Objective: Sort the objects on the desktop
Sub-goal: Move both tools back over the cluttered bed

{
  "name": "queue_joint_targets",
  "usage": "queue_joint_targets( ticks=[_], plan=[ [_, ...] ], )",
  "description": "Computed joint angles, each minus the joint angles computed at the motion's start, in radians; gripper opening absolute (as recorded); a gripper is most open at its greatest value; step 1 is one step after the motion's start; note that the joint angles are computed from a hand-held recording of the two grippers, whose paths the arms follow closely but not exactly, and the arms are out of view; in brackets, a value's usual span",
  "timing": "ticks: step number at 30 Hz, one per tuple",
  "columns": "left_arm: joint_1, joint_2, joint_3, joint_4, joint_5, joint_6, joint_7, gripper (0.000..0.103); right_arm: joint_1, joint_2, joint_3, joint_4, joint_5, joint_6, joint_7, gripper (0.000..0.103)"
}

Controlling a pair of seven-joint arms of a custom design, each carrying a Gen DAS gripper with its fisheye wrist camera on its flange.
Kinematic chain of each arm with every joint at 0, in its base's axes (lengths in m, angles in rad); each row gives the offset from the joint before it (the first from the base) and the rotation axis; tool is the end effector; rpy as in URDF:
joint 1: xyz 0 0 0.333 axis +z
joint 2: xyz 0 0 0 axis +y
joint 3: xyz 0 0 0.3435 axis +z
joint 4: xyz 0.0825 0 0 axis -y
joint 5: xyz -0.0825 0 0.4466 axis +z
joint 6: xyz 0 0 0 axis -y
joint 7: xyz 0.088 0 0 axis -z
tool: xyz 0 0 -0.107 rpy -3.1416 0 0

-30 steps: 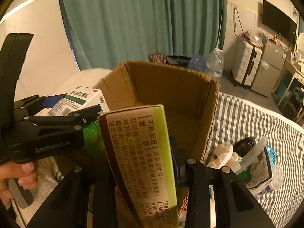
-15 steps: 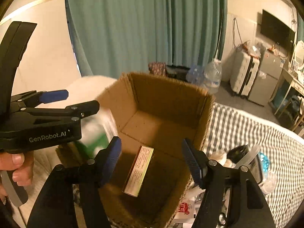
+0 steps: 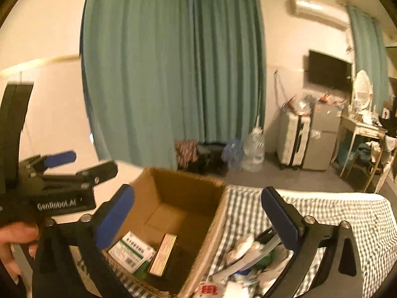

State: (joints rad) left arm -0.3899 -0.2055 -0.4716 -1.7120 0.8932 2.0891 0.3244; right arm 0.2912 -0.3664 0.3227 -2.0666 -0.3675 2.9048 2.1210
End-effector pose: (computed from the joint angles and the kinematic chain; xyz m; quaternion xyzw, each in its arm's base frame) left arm 0.3881 -0.4467 0.7634 -0.6410 0.5641 -0.3561 0.3797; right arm 0.4143 0.3612 0.7328 -0.6889 0.4459 -0.2917 0.4914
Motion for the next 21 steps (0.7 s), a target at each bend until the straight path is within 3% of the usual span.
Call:
queue_joint_targets(
  ticks=[10,18,21],
  plan=[
    [-0.054,0.07,-0.031,0.08,0.107,0.013,-0.055,0.103,-0.01,-0.172,-0.088,-0.11,0.088,0.004,-0.112,0.102],
    [-0.139,0.164,-0.007,0.145,0.138,0.005,-0.056,0.103,-0.029,-0.254,-0.14,-0.185,0.167,-0.058,-0.21,0.103],
    [-0.181,0.211,0.015,0.168,0.124,0.032,-0.043,0.103,-0.07,-0.284,-0.132,-0.212,0.156,-0.093,-0.239,0.103]
  ],
)
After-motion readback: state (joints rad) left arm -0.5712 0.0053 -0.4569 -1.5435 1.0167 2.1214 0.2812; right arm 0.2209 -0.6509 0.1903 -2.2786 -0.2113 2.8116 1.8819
